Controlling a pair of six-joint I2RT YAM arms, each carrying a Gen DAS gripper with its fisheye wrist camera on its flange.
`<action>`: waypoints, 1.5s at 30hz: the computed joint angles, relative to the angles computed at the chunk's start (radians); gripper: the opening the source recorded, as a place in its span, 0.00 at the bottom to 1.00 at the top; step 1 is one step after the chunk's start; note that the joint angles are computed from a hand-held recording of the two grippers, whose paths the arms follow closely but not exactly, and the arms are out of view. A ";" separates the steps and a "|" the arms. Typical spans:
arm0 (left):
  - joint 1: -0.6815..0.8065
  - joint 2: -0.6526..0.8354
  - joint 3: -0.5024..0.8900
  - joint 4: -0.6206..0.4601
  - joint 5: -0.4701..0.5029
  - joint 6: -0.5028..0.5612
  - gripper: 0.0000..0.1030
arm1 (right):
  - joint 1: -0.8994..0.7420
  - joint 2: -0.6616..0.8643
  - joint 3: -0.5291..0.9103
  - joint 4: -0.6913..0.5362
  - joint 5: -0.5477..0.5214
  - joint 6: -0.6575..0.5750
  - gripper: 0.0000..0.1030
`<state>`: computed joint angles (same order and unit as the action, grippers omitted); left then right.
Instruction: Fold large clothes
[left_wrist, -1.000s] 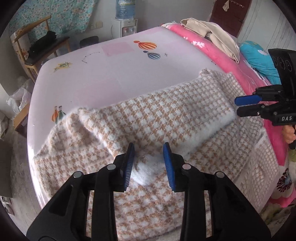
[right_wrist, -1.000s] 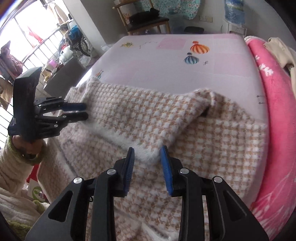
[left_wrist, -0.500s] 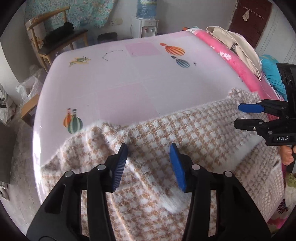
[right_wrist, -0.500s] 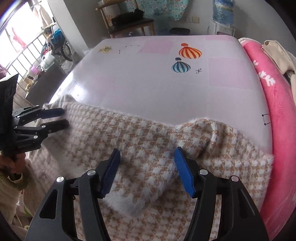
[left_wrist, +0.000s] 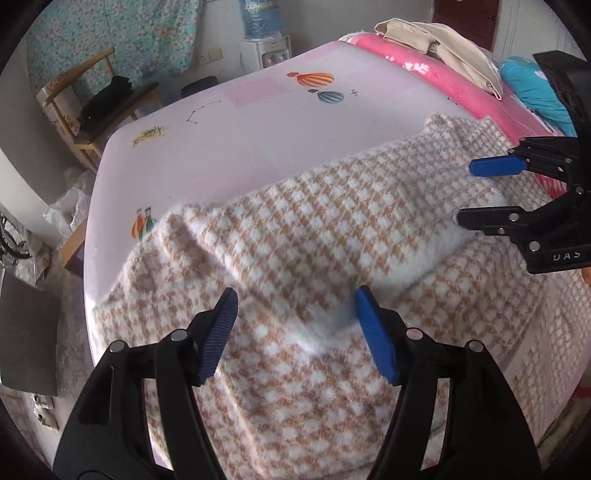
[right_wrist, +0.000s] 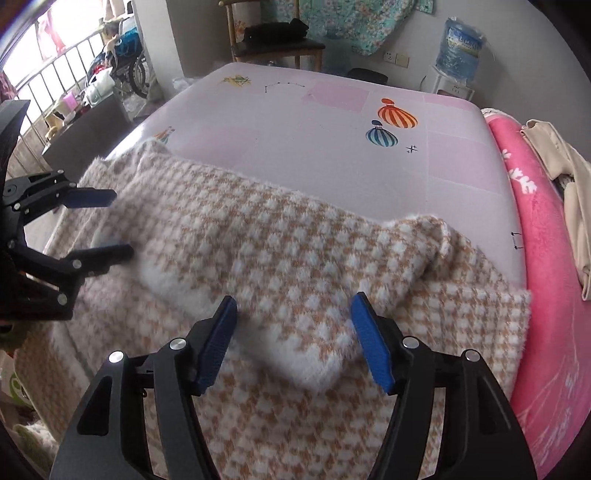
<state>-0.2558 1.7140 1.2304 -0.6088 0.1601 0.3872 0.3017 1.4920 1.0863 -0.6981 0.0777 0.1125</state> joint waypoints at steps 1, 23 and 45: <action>0.013 -0.016 -0.006 -0.020 0.009 -0.009 0.61 | 0.011 -0.022 -0.010 -0.021 0.025 0.009 0.62; -0.088 -0.703 -0.457 -0.216 -0.088 -0.277 0.80 | 0.466 -0.737 -0.384 -0.332 0.091 0.734 0.81; -0.200 -0.712 -0.625 -0.148 -0.317 -0.525 0.91 | 0.717 -0.613 -0.384 -0.323 0.251 0.947 0.84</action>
<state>-0.4559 1.0017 0.6055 -0.7569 -0.1566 -0.1382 1.0186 0.8793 0.7026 -1.0206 0.3290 1.0592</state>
